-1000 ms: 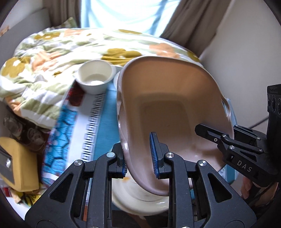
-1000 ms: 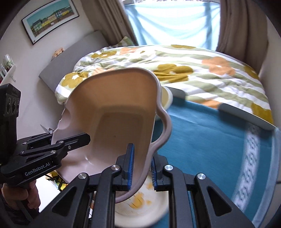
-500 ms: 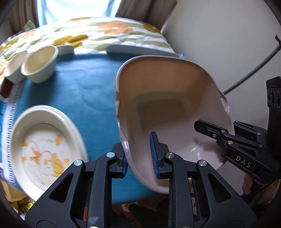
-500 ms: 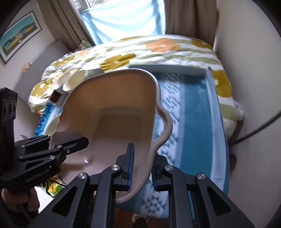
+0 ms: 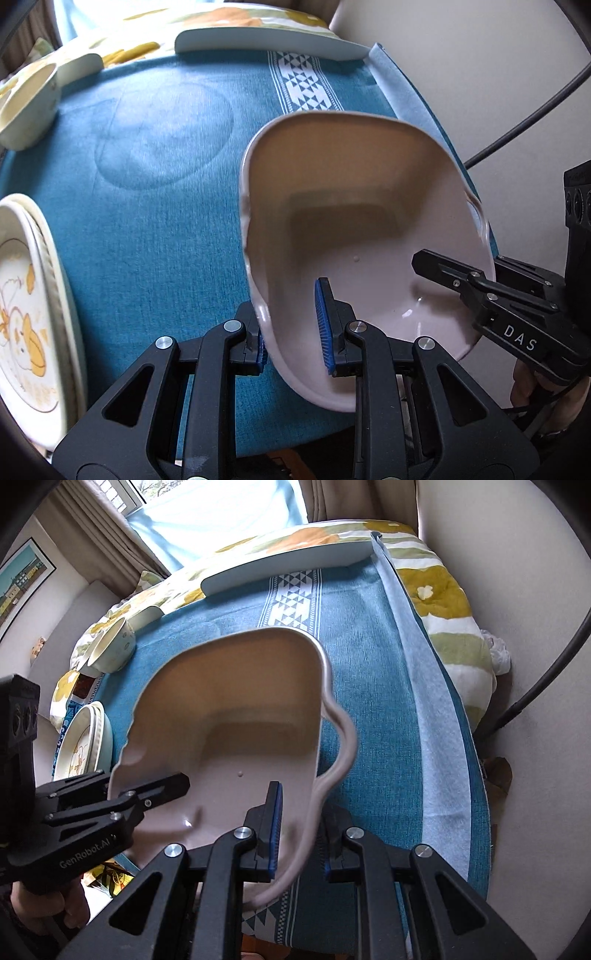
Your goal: Organize plates and bowls
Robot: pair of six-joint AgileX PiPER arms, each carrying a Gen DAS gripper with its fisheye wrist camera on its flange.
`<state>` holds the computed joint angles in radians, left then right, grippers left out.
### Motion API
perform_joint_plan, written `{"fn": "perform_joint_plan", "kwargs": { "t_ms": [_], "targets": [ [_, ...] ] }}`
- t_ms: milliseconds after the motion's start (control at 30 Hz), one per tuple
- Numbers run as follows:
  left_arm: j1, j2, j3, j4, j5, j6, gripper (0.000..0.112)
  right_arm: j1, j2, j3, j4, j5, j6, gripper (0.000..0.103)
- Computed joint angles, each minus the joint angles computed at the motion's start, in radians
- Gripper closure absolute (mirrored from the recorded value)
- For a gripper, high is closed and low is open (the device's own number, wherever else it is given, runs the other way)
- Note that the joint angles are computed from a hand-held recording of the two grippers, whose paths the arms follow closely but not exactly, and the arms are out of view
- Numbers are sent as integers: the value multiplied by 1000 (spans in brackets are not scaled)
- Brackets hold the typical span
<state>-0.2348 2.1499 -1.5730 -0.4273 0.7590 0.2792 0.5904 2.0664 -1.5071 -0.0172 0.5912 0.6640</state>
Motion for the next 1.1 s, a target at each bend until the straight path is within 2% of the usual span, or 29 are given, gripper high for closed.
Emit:
{"fn": "perform_joint_plan", "kwargs": {
  "t_ms": [133, 300, 333, 367, 433, 467, 500, 567, 700, 833, 1033, 1100],
  "targets": [
    [-18, -5, 7, 65, -22, -47, 93, 2, 6, 5, -3, -9, 11, 87],
    [-35, 18, -33, 149, 1, -112, 92, -3, 13, 13, 15, -30, 26, 87],
    [-35, 21, -36, 148, 2, -109, 92, -4, 13, 18, 17, -38, 30, 78],
    [-34, 22, -36, 149, 3, -108, 91, -1, 12, 21, -1, -44, 52, 55],
    [-36, 22, -34, 155, 0, -112, 86, 10, 6, 37, -59, -68, 120, 27],
    [-36, 21, -34, 153, -1, -110, 71, 10, -3, 56, -64, -94, 137, 27],
    [-34, 18, -30, 147, -6, -106, 47, 6, -9, 69, -52, -113, 139, 27],
    [-36, 2, -8, 157, -36, -116, 31, -2, -19, 89, -35, -140, 148, 27],
    [-26, -8, -4, 151, -28, -109, 30, -9, -42, 111, -44, -161, 175, 27],
    [-15, -52, 22, 164, -31, -120, 30, -5, -80, 114, -90, -146, 221, 27],
    [27, -248, 132, 210, -76, -153, 30, 50, -152, 43, -244, -58, 284, 27],
    [43, -342, 176, 255, -118, -194, 29, 69, -157, -15, -254, -29, 246, 19]
  ]
}}
